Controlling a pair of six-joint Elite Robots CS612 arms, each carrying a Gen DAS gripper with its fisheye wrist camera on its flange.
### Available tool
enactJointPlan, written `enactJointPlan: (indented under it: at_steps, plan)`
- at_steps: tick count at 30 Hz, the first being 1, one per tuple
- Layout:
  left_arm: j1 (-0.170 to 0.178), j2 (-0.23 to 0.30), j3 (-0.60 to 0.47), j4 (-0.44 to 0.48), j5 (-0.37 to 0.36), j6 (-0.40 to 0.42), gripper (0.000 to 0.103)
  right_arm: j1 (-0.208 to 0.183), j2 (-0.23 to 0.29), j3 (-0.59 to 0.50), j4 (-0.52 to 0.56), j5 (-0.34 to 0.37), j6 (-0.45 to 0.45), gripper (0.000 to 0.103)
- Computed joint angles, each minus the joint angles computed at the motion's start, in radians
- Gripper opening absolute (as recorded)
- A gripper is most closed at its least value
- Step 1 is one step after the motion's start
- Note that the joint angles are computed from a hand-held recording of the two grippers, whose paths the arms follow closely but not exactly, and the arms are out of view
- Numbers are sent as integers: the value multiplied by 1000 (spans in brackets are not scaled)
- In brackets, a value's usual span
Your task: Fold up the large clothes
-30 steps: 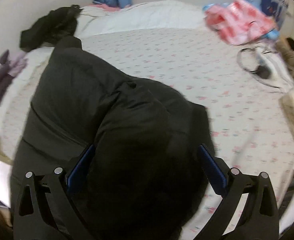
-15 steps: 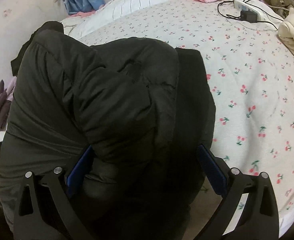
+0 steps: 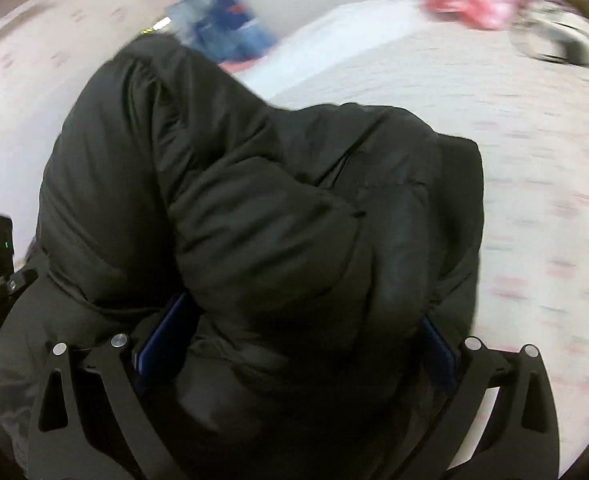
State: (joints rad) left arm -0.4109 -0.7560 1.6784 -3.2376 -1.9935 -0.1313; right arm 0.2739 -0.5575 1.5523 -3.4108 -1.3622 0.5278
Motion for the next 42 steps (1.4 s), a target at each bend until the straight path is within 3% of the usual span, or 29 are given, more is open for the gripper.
enactJointPlan:
  at_steps: [2, 4, 6, 8, 10, 12, 13, 15, 18, 20, 23, 27, 29, 31, 32, 35, 37, 39, 42]
  plan:
    - [16, -23, 27, 82, 121, 55, 76, 13, 29, -72, 135, 55, -26, 97]
    - [50, -19, 16, 195, 110, -3, 75, 16, 42, -87, 150, 73, -32, 97]
    - [61, -27, 38, 142, 122, -33, 75, 9, 34, -74, 168, 88, -18, 97]
    - [33, -50, 69, 31, 206, -8, 75, 7, 11, -62, 225, 65, -30, 97]
    - [13, -51, 62, -7, 184, 31, 75, 17, -26, -48, 268, -21, -75, 97]
    - [-15, -37, 38, 38, 198, 113, 76, 30, -52, -44, 252, -123, -128, 97]
    - [-40, -24, 18, 80, 235, 172, 77, 40, -63, -47, 229, -191, -150, 97]
    - [-68, 0, 0, 96, 298, 211, 77, 51, -65, -74, 226, -282, -183, 97]
    - [-55, -1, 19, 69, 273, 234, 77, 58, -22, -155, 356, -377, -213, 97]
    - [-43, 0, 17, 72, 225, 262, 77, 32, 23, -204, 457, -308, -189, 97]
    - [-45, 11, 6, 100, 196, 308, 77, 6, 47, -183, 426, -219, -111, 97]
    - [-54, 10, 6, 136, 217, 361, 78, 9, 5, -135, 462, -217, -93, 97]
    - [-50, -8, 19, 143, 222, 340, 78, 5, -38, -65, 351, -169, -92, 96]
    - [-30, -33, 52, 97, 154, 293, 78, 3, -70, -6, 209, -98, -120, 96]
    - [-25, -39, 65, 77, 135, 281, 78, 11, -88, 20, 190, -86, -134, 96]
    - [-21, -48, 105, 47, 131, 280, 78, 26, -72, 20, 318, 39, -148, 97]
    - [-22, -39, 118, 56, 153, 299, 82, 37, -42, 14, 322, 115, -141, 97]
    - [-17, -42, 122, 78, 154, 298, 82, 42, -56, 21, 342, 121, -171, 97]
    - [19, -68, 134, 72, 87, 246, 82, 30, -88, 75, 213, 99, -130, 97]
